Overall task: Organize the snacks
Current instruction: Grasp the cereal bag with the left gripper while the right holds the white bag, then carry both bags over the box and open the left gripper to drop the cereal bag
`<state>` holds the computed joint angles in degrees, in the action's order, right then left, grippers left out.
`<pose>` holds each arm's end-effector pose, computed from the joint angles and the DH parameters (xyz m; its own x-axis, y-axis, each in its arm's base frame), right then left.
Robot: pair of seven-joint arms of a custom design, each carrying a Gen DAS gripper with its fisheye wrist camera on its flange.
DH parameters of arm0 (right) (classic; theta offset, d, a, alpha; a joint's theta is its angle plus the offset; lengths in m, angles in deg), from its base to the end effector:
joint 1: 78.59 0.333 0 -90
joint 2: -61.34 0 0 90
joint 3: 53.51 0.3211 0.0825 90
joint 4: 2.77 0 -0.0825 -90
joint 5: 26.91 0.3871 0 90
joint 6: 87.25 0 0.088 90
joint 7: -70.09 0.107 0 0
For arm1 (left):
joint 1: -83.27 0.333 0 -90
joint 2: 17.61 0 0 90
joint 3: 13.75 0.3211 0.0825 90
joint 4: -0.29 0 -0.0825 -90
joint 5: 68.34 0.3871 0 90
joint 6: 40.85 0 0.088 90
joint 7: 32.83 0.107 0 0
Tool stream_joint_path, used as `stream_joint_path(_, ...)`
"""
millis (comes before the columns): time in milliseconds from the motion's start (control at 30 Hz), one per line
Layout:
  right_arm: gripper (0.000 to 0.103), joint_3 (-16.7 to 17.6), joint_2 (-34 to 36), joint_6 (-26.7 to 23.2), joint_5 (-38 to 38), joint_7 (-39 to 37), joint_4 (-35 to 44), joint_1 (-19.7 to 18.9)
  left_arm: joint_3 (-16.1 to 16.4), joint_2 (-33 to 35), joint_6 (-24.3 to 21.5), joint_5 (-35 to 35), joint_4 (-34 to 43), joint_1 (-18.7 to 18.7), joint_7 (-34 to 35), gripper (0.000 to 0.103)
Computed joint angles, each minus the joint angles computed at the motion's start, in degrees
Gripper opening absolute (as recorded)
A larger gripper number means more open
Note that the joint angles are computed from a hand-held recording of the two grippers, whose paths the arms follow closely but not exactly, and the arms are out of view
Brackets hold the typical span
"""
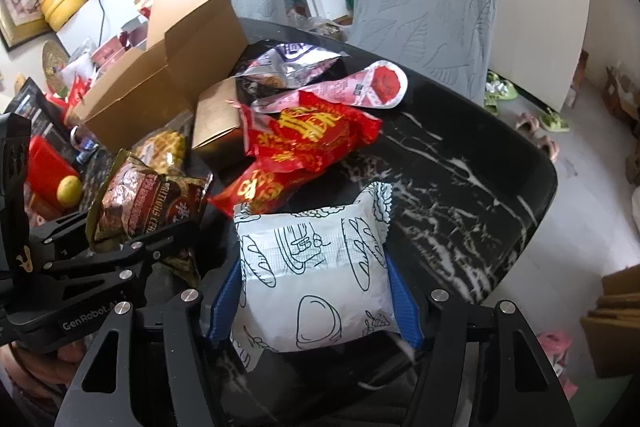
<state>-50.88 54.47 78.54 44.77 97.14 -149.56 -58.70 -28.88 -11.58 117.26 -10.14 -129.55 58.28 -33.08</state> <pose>0.4379 0.1207 0.3349 0.3856 -0.8837 -0.2652 -0.8140 -0.1904 -0.5488 0.4002 -0.3822 0.3467 -0.0350 -0.9945 0.0992 -0.8149 -0.0290 -0.5789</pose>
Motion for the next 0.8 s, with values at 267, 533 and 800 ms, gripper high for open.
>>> stream_joint_path(267, 0.065, 0.0, -2.8, -3.8, 1.6, -1.5, -1.4, 0.9, -1.0, -4.0, -1.0, 2.6, -3.0, 0.2, -4.3, 0.046)
stream_joint_path(533, 0.065, 0.4, -4.9, -5.9, 2.9, -3.7, -1.4, 2.8, -3.3, -10.1, -3.8, 3.7, -7.6, 1.5, -8.4, 0.046)
stream_joint_path(800, 0.065, 1.0, -5.6, -8.2, 4.1, -5.8, 0.8, 4.5, -5.5, -16.0, -7.2, 4.2, -10.0, 3.4, -10.4, 0.046)
